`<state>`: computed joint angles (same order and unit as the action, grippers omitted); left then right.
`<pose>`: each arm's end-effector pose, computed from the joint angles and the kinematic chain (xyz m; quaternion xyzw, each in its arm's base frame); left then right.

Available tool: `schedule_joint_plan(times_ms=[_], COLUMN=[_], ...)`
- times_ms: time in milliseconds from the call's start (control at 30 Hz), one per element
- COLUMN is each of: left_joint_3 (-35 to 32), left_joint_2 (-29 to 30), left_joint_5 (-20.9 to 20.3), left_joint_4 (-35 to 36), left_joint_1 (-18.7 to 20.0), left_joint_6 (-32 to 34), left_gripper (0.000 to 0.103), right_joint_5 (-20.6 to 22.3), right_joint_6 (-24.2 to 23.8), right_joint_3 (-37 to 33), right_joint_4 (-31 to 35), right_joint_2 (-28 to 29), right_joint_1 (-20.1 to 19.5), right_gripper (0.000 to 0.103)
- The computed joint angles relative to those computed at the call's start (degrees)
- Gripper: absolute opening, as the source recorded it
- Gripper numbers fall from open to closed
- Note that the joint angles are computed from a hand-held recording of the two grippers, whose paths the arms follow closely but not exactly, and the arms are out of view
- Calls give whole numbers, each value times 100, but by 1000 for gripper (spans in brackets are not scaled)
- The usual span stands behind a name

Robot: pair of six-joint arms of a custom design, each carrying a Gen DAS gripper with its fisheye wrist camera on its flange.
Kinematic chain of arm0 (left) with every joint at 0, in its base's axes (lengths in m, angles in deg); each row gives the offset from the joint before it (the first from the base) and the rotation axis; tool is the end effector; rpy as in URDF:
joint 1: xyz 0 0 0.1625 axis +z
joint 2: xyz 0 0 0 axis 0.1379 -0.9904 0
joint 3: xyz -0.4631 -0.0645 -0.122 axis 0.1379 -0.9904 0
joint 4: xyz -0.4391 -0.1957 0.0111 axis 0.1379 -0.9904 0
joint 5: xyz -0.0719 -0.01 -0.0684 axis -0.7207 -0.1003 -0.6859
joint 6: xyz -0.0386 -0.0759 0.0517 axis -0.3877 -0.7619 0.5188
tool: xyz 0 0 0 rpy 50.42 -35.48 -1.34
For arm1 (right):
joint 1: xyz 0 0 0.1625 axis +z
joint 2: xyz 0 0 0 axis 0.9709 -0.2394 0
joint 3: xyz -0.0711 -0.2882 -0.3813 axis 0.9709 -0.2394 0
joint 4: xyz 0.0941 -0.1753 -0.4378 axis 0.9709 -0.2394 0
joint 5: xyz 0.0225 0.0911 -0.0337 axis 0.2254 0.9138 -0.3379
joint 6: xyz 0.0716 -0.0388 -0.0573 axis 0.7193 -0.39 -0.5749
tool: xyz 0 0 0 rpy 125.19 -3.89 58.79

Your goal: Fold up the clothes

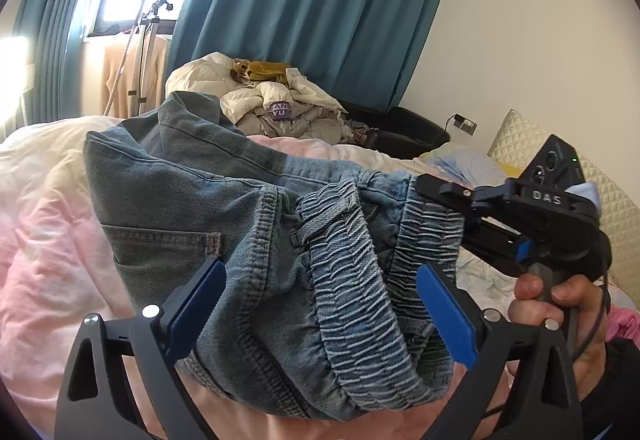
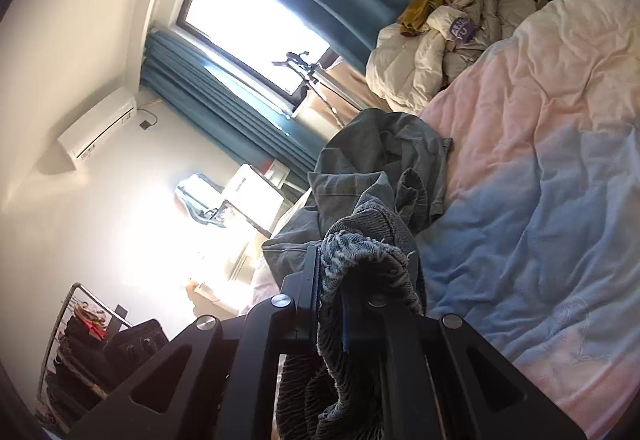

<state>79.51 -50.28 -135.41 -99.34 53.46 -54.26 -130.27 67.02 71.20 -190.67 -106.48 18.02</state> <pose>-0.3307 -0.8847 0.1844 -0.4397 -0.8677 0.2316 0.0064 0.1857 -0.7751 0.3332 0.0270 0.8395 -0.5419 0.0297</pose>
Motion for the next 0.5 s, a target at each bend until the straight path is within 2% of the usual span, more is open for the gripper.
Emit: schedule_joint_plan(times_ms=[133,233,300,500], left_joint_3=[-11,55,74,-239], left_joint_2=[12,11,23,220], left_joint_5=[19,369,606,1454], left_joint_4=[-49,-253,-324,-384], left_joint_1=[-44,-119,-148,-159], left_joint_6=[-51,64,72,-475], left_gripper=[96,95,88,74], right_joint_5=[107,247,304,94], right_joint_6=[-310,-516,-673,-973], right_joint_3=[169,245,273,240], right_joint_4=[-47,-80,-86,72], right_joint_2=[-39,-53,-56,3], right_joint_1=[97,159,206,304], right_gripper=[7,7,7,7])
